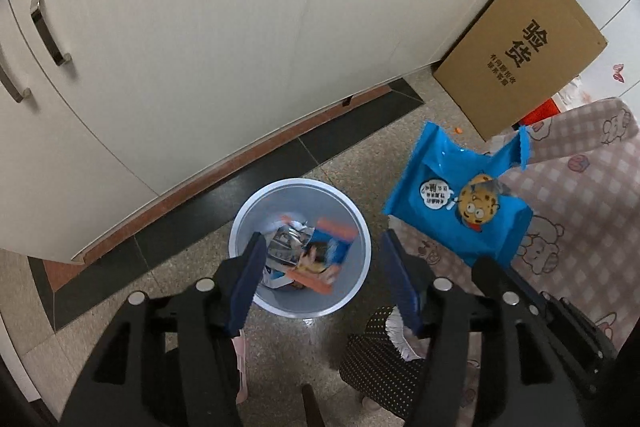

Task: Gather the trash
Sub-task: 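Carry both wrappers to the wastebasket and open both tools to drop them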

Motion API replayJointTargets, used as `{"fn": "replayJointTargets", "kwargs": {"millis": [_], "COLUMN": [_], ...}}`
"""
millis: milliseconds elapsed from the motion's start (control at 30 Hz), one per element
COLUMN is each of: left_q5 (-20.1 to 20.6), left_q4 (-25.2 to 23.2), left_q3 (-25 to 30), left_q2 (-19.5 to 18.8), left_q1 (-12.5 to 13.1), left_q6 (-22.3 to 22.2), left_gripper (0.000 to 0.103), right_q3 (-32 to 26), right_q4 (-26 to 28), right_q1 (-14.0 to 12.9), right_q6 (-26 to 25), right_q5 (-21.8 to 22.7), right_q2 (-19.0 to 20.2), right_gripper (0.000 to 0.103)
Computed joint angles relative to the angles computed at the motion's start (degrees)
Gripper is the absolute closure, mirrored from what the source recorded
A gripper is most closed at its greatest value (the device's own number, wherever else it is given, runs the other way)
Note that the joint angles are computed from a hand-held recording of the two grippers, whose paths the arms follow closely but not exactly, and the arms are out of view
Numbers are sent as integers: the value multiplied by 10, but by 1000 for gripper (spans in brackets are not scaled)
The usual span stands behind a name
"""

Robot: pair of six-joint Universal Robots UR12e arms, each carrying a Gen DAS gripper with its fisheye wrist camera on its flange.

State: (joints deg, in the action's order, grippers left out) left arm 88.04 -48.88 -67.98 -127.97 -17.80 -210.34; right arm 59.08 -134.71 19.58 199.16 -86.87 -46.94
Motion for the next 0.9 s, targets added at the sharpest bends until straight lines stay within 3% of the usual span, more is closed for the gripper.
{"fn": "replayJointTargets", "kwargs": {"millis": [700,800,900], "left_q5": [27,30,31], "left_q4": [0,-3,-6], "left_q3": [0,-3,-3], "left_q2": [2,3,4], "left_q1": [6,7,8], "left_q6": [-47,-49,-49], "left_gripper": [39,39,39], "right_q3": [-23,-32,-28], "right_q4": [7,18,17], "right_q1": [1,-2,-2], "right_q6": [9,28,33], "right_q5": [30,46,38], "right_q2": [21,29,28], "right_gripper": [98,91,68]}}
